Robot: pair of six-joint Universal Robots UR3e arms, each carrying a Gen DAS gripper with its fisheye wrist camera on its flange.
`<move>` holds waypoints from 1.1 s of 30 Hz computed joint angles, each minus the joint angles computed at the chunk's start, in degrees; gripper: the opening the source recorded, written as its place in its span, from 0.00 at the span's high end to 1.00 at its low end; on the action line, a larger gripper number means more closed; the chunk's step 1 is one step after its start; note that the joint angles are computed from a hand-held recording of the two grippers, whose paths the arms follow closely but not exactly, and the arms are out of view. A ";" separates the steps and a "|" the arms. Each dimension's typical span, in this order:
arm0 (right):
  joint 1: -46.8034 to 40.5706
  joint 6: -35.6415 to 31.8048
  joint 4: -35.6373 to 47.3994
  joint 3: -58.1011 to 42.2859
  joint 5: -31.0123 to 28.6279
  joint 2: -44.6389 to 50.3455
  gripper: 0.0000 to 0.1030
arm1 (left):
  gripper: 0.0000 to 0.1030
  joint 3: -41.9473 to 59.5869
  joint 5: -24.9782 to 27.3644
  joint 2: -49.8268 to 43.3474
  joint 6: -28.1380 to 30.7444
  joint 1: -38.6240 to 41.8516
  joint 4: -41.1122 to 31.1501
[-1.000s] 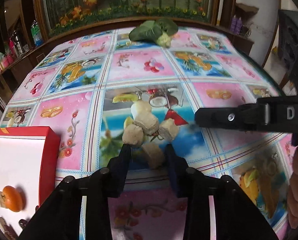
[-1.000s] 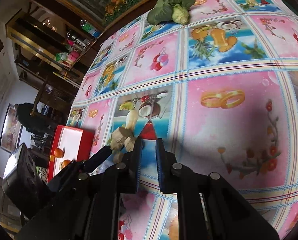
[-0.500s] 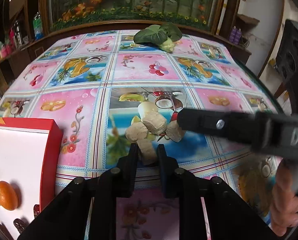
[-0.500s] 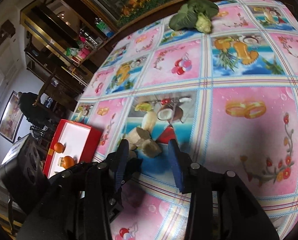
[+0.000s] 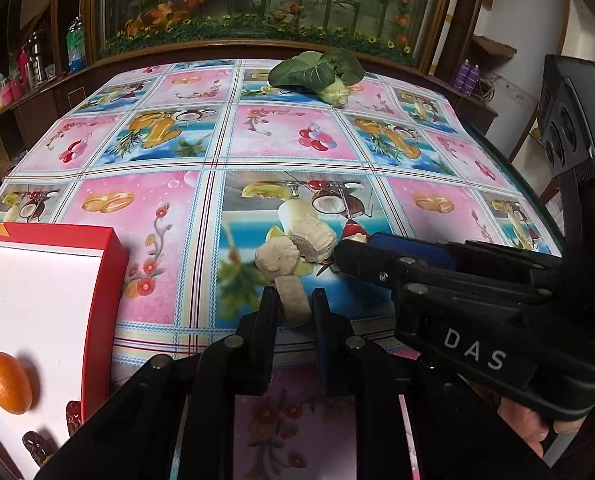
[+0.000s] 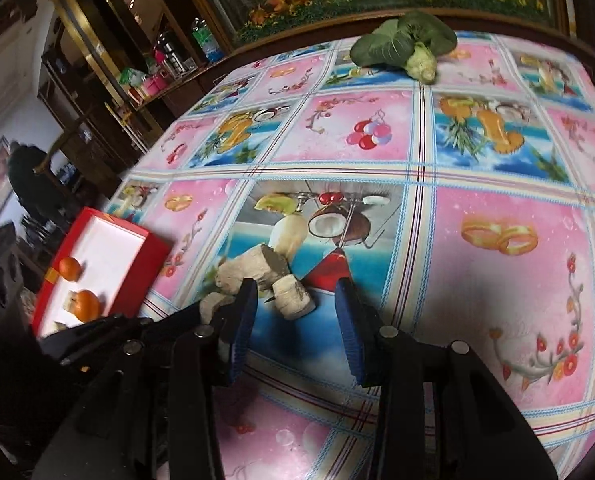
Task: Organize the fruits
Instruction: 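Grasp a pale chunk with the left tool while the right tool grasps another chunk, then carry both held pale chunks over the tray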
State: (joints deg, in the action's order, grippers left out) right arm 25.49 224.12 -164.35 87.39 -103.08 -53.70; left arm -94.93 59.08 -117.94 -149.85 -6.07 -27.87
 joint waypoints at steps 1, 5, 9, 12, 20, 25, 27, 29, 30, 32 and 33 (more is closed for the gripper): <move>0.71 -0.48 2.29 -1.64 -1.79 0.55 0.72 | 0.85 0.00 -0.25 0.09 0.14 0.22 -0.28; 1.01 -1.89 2.83 -1.92 -1.24 0.48 0.78 | 0.85 0.33 -1.82 0.05 0.44 1.10 -1.71; 0.35 -0.28 1.53 0.53 0.15 -1.12 0.78 | 0.85 0.16 -3.24 0.13 0.43 2.02 -2.23; -0.52 1.67 -2.36 4.36 0.86 -3.40 0.78 | 0.85 -1.17 -3.68 0.95 0.76 2.37 -1.21; -0.94 4.12 -8.14 8.79 1.50 -6.12 0.78 | 0.85 -13.62 -5.15 10.16 4.20 6.11 4.30; 0.88 3.42 -8.29 6.66 1.28 -5.12 0.78 | 0.85 -20.18 -9.45 19.68 12.11 12.47 -1.67; 2.17 2.54 -8.11 4.65 0.75 -4.02 0.78 | 0.85 -21.84 -10.63 23.28 16.30 15.86 -5.91; 3.32 1.83 -8.41 2.63 1.09 -2.78 0.78 | 0.85 -22.92 -11.98 25.69 19.83 19.11 -9.14; 3.81 1.48 -8.76 1.51 1.88 -2.03 0.78 | 0.85 -23.59 -12.33 26.79 21.28 21.29 -9.73; 5.04 0.78 -8.49 -1.46 2.79 -0.37 0.78 | 0.85 -23.68 -12.53 27.41 21.89 24.56 -9.77; 5.70 0.36 -8.07 -3.10 2.98 0.48 0.78 | 0.85 -22.95 -12.74 27.07 21.89 26.42 -9.92</move>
State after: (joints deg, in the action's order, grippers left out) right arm 31.19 224.48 -172.42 84.30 -100.10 -53.22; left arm -117.88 46.33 -90.87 -127.95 20.35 -37.79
